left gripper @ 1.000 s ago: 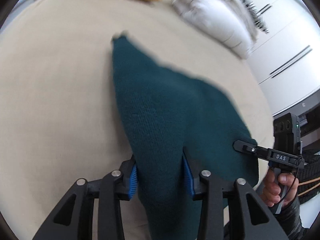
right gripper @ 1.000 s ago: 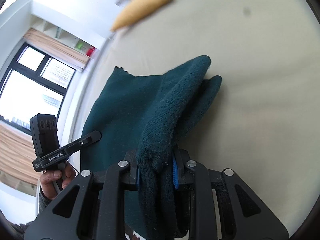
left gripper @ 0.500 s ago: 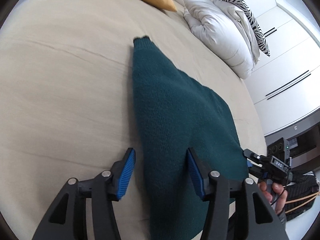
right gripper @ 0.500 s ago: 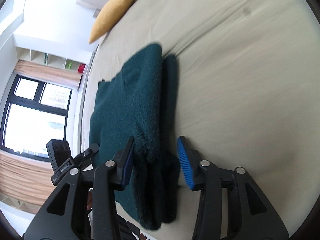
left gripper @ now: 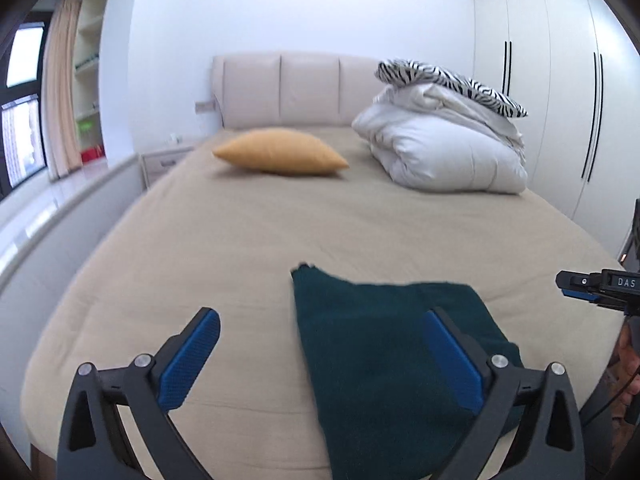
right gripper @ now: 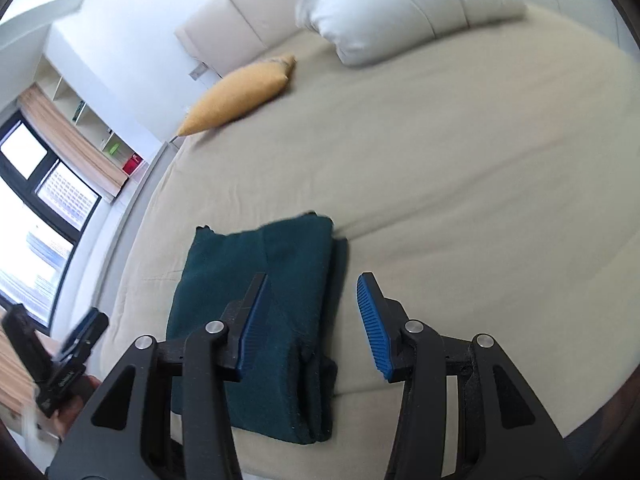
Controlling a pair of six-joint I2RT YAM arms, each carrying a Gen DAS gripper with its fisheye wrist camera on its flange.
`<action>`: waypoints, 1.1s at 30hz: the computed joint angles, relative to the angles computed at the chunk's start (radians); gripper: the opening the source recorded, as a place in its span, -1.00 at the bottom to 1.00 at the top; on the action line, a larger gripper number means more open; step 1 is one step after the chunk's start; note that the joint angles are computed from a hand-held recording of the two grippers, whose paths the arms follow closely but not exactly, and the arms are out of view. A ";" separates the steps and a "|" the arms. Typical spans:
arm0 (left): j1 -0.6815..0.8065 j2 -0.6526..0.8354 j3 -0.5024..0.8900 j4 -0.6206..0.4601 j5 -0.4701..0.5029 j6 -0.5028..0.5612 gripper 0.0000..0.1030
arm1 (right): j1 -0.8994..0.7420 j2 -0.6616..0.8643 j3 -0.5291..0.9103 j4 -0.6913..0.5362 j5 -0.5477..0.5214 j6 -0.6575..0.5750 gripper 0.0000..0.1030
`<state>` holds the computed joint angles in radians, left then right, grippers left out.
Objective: Fold small clothes
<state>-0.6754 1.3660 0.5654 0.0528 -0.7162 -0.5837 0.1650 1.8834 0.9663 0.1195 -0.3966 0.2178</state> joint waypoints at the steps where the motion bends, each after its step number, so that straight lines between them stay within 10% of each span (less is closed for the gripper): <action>1: -0.016 -0.012 0.012 -0.028 -0.040 -0.009 1.00 | 0.003 -0.037 -0.018 0.000 0.014 -0.007 -0.15; 4: -0.080 -0.056 0.040 -0.079 -0.189 -0.014 1.00 | 0.042 -0.151 -0.087 0.047 0.112 -0.027 -0.04; 9: -0.174 -0.054 0.151 -0.268 -0.425 -0.049 1.00 | 0.103 -0.369 -0.244 0.199 0.293 -0.066 0.83; 17: -0.083 0.072 0.252 -0.482 -0.207 -0.236 1.00 | 0.176 -0.568 -0.280 0.151 0.442 -0.138 1.00; 21: -0.031 0.175 0.233 -0.434 -0.012 -0.285 1.00 | 0.182 -0.470 -0.157 -0.109 0.392 -0.097 1.00; 33: -0.006 0.310 0.210 -0.390 0.155 -0.371 1.00 | 0.225 -0.173 -0.154 -0.088 0.374 -0.008 1.00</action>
<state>-0.6817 1.6764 0.7750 -0.3369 -0.5608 -0.9548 0.3896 1.7101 0.8122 0.0316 -0.0224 0.2093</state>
